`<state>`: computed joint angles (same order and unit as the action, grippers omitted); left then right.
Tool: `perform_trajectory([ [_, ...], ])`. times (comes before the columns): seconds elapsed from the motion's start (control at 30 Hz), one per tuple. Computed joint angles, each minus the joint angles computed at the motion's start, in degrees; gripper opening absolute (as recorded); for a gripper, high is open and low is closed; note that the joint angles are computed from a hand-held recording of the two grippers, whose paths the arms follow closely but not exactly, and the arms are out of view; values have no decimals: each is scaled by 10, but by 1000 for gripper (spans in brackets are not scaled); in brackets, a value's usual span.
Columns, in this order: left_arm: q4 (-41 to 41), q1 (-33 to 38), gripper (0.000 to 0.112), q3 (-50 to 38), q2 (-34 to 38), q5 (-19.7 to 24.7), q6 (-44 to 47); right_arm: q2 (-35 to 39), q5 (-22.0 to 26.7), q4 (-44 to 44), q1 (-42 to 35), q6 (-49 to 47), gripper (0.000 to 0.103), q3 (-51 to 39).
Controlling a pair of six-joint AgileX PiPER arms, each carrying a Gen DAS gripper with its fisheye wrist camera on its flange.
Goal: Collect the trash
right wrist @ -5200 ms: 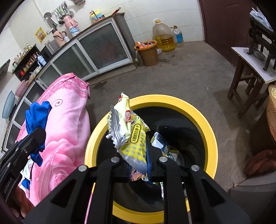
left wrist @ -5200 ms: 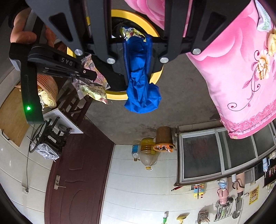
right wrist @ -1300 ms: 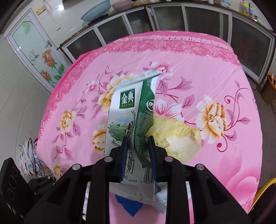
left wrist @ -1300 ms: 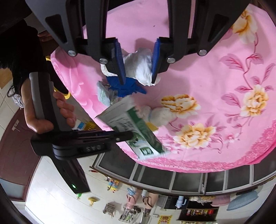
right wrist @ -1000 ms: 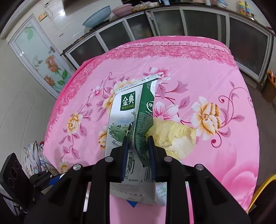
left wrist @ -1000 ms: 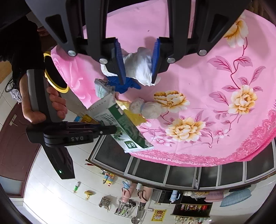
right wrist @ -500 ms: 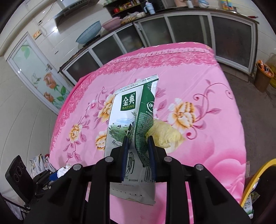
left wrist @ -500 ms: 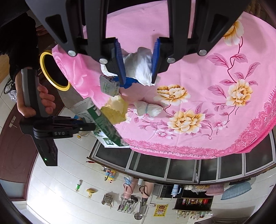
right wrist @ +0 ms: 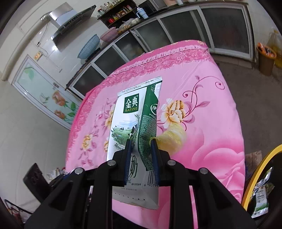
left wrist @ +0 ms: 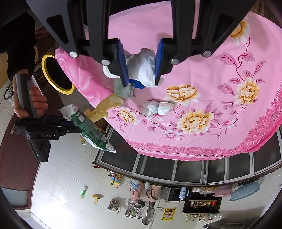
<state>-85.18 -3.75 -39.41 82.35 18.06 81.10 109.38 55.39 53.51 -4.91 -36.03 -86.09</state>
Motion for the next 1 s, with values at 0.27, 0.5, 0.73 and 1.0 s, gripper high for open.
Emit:
perform_trajectory([
  [0.27, 7, -7, 27, -5, 4, -1, -9, 10, -9, -61, 6, 29, 22, 6],
  [0.5, 15, -8, 27, -10, 7, 6, -16, 25, -60, -132, 19, 46, 23, 52],
  [0.73, 10, -15, 27, -15, 14, 9, -13, 10, -77, -152, 9, 38, 69, 100],
  [1.0, 8, -14, 27, -19, 20, 15, -9, -56, -175, -250, 67, 88, 80, 202],
])
